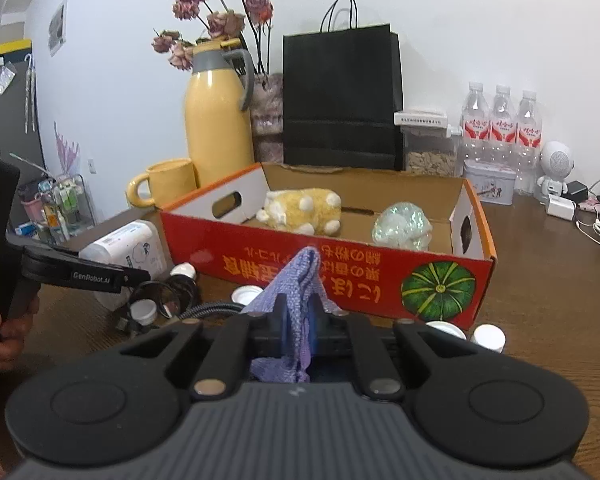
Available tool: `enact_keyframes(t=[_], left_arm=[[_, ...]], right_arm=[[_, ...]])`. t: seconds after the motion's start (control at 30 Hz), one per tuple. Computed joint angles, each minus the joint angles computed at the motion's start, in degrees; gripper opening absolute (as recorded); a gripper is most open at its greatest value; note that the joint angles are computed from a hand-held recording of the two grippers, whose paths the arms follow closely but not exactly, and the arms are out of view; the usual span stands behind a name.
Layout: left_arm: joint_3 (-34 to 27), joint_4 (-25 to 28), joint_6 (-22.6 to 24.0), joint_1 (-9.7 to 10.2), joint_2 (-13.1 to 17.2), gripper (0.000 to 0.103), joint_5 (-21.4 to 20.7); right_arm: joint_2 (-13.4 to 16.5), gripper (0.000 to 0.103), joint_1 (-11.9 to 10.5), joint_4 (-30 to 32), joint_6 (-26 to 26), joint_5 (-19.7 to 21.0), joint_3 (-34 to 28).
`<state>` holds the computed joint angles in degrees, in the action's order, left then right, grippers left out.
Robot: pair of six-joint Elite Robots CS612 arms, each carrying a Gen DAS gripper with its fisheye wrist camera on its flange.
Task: Organize objects
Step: 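Grasp the purple cloth with the right tool while the left tool lifts the container toward the box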
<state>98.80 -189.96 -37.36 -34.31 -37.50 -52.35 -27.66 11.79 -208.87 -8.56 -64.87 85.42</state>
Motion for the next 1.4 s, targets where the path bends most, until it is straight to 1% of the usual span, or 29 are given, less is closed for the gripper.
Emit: enact_keyframes(t=[0.17, 0.4, 0.57, 0.77, 1.07, 1.17, 1.27, 1.4], left_arm=[[1.6, -3.5, 1.1, -1.13, -0.8, 0.042, 2.4], [1.9, -8.7, 4.7, -2.25, -1.5, 0.042, 4.5], [0.5, -11.0, 7.5, -2.39, -1.3, 0.043, 4.5], [-2.0, -12.1, 10.2, -2.33, -0.9, 0.043, 4.4], [-6.2, -11.2, 12.1, -1.45, 0.5, 0.043, 2.9], [-7.8, -10.1, 12.1, -0.96, 1.0, 0.043, 2.1], [-9.4, -8.8, 12.1, -0.47, 1.6, 0.043, 1.9], [-11.9, -6.7, 11.8, 0.43, 2.5, 0.043, 1.1]], right_arm=[[-0.4, 0.01, -0.2, -3.2, 0.7, 1.1, 0.9], [-0.7, 0.009, -0.3, -6.3, 1.9, 1.5, 1.4], [-0.7, 0.01, -0.1, -7.6, 2.5, 1.6, 0.6], [-0.3, 0.01, 0.0, -8.2, 3.3, 1.4, -1.2], [1.1, 0.01, 0.4, -7.0, 4.7, 1.3, -5.6], [1.7, 0.01, 0.2, -6.2, 6.7, 2.1, -7.4], [2.5, 0.01, 0.2, -5.6, 7.7, 1.3, -9.6], [4.0, 0.01, -0.1, -3.1, 10.7, 2.2, -13.2]])
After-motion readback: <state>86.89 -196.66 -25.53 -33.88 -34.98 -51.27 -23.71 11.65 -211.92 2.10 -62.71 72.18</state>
